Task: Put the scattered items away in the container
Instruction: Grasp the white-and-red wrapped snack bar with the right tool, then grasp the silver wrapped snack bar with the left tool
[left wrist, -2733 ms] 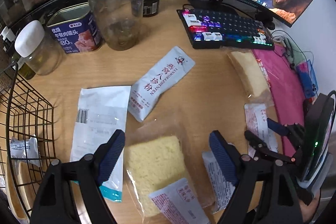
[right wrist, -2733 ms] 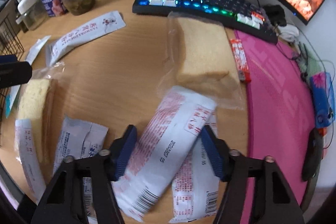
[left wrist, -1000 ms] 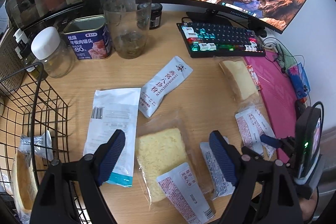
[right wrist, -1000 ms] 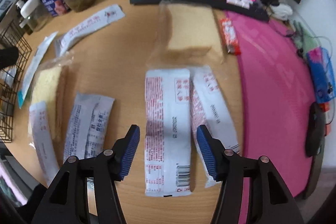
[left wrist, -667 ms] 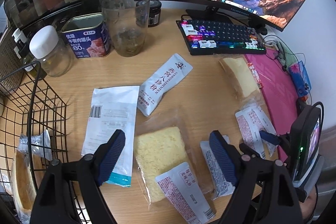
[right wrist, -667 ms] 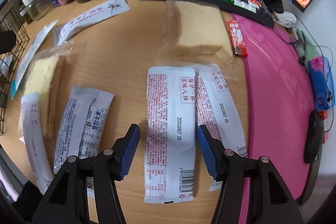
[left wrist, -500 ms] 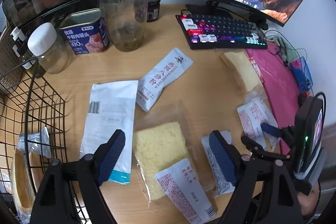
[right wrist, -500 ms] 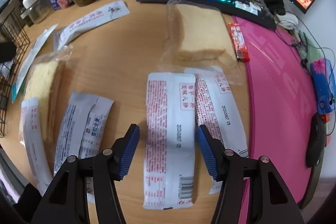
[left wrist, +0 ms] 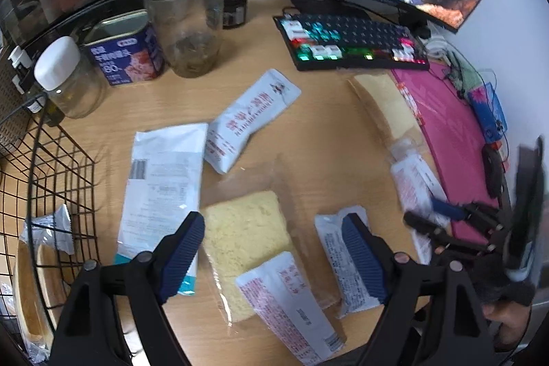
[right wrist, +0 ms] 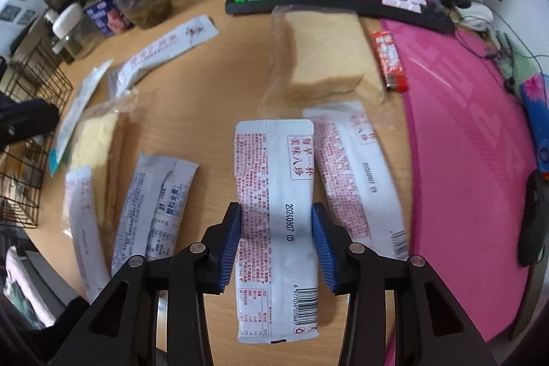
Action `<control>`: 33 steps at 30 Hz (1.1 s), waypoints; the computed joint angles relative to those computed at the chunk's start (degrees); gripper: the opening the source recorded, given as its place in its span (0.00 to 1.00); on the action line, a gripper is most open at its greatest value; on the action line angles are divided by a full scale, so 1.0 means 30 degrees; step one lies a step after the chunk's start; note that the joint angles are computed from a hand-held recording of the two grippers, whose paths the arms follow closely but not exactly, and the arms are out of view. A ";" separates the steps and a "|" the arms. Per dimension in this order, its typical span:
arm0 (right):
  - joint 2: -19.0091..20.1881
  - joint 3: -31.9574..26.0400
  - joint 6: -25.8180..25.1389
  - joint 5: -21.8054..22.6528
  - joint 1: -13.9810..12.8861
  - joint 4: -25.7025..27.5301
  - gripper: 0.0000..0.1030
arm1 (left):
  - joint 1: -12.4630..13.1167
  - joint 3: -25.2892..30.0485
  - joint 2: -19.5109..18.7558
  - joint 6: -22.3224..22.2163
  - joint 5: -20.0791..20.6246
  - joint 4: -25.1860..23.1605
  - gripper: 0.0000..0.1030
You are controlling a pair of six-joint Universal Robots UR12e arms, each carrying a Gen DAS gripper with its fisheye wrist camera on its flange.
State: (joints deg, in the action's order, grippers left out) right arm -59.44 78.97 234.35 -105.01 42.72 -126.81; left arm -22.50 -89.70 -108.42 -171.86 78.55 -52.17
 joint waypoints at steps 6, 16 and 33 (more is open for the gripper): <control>-0.0856 0.0575 0.0435 -0.1862 0.0138 -0.0488 0.41 | -0.0830 -0.0049 0.0098 0.0655 -0.0202 -0.2005 0.82; -0.2092 0.2543 0.0659 -0.2429 0.0129 -0.2365 0.41 | -0.2324 -0.0091 -0.0540 -0.0180 0.2135 -0.2749 0.82; -0.2839 0.4112 0.0634 -0.2429 0.0095 -0.4380 0.41 | -0.2571 -0.0297 -0.0818 -0.0018 0.3018 -0.1511 0.44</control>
State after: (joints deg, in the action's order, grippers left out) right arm -67.96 91.30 236.25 -112.29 43.00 -139.95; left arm -30.21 -90.59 -110.87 -171.91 87.60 -56.71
